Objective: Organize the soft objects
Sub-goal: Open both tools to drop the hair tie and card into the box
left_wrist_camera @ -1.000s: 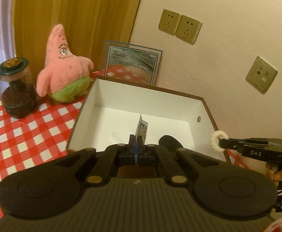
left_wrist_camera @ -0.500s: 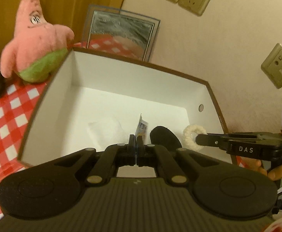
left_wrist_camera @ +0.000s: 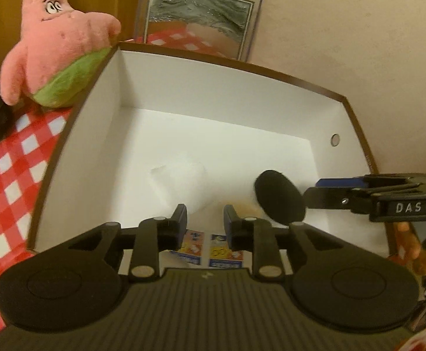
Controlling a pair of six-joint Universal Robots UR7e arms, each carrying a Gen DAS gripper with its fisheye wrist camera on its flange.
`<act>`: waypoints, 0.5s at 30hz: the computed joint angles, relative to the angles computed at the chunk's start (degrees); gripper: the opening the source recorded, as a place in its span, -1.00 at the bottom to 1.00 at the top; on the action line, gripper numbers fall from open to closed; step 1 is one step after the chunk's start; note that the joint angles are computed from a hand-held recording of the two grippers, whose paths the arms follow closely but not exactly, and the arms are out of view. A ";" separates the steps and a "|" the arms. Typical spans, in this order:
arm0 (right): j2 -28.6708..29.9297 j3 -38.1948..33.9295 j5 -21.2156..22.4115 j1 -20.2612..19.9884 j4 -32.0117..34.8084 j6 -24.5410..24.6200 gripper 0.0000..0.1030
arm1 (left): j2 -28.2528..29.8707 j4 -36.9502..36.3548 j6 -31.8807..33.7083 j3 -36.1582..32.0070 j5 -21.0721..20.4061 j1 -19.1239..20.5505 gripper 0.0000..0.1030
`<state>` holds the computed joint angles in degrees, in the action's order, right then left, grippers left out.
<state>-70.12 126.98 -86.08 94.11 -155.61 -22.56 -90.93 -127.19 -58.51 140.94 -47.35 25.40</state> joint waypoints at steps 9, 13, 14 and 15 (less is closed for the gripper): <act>-3.23 1.56 1.38 -0.68 -0.72 0.10 0.00 | -3.83 11.05 -5.04 -1.00 2.21 -3.48 -0.50; -5.92 3.12 1.35 -0.92 -1.96 0.52 0.01 | -5.73 16.65 -8.07 -1.67 2.88 -5.80 -0.50; -6.77 3.65 1.24 -0.99 -2.30 0.52 0.01 | -6.14 18.30 -8.97 -1.96 3.03 -6.41 -0.50; -7.82 4.28 1.13 -1.10 -2.62 0.54 0.01 | -6.55 19.76 -9.72 -2.19 3.24 -7.06 -0.50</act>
<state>-77.94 131.26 -84.95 93.01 -158.23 -22.03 -97.48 -107.43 -68.23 138.76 -44.11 18.34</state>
